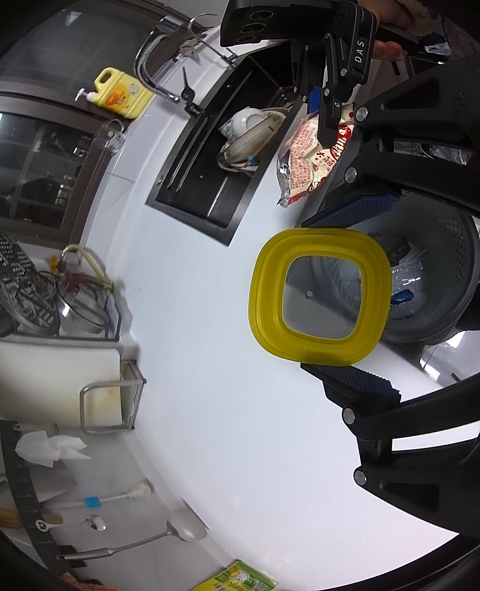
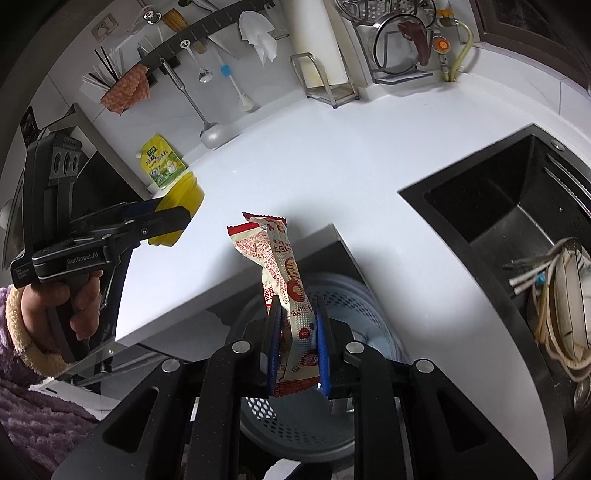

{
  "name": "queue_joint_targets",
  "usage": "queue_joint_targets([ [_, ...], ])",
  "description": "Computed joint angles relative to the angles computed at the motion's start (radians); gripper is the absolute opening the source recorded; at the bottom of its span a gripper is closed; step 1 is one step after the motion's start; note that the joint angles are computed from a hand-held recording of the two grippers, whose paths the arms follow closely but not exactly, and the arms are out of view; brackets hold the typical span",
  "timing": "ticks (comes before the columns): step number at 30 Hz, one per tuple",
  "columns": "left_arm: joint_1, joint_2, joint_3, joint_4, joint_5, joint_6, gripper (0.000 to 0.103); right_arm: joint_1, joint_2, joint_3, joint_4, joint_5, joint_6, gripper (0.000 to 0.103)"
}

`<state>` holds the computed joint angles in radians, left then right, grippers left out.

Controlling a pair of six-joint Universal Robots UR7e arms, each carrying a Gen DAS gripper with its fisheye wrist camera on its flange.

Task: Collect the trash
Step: 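Carry the yellow container and snack wrapper over the grey bin with both tools, then open both tools to drop the container and wrapper into the bin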

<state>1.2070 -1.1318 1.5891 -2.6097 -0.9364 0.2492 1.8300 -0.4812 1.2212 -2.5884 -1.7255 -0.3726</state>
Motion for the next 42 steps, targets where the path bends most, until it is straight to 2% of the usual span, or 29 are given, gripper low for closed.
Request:
queue_joint_targets([
  [10, -0.015, -0.012, 0.051, 0.001, -0.008, -0.013, 0.065, -0.014, -0.052, 0.109, -0.052, -0.01, 0.008, 0.017],
  [19, -0.008, -0.009, 0.077, 0.05, -0.029, -0.049, 0.065, -0.026, -0.066, 0.164, -0.051, -0.053, 0.035, 0.017],
  [30, 0.012, 0.0, 0.094, 0.109, -0.04, -0.067, 0.066, -0.035, -0.008, 0.122, 0.033, -0.123, 0.094, 0.017],
  [41, 0.046, 0.036, 0.057, 0.199, -0.06, -0.069, 0.067, -0.035, 0.056, 0.052, 0.092, -0.144, 0.135, 0.02],
  [42, 0.048, 0.04, 0.047, 0.217, -0.067, -0.071, 0.068, -0.033, 0.061, 0.044, 0.094, -0.149, 0.134, 0.022],
])
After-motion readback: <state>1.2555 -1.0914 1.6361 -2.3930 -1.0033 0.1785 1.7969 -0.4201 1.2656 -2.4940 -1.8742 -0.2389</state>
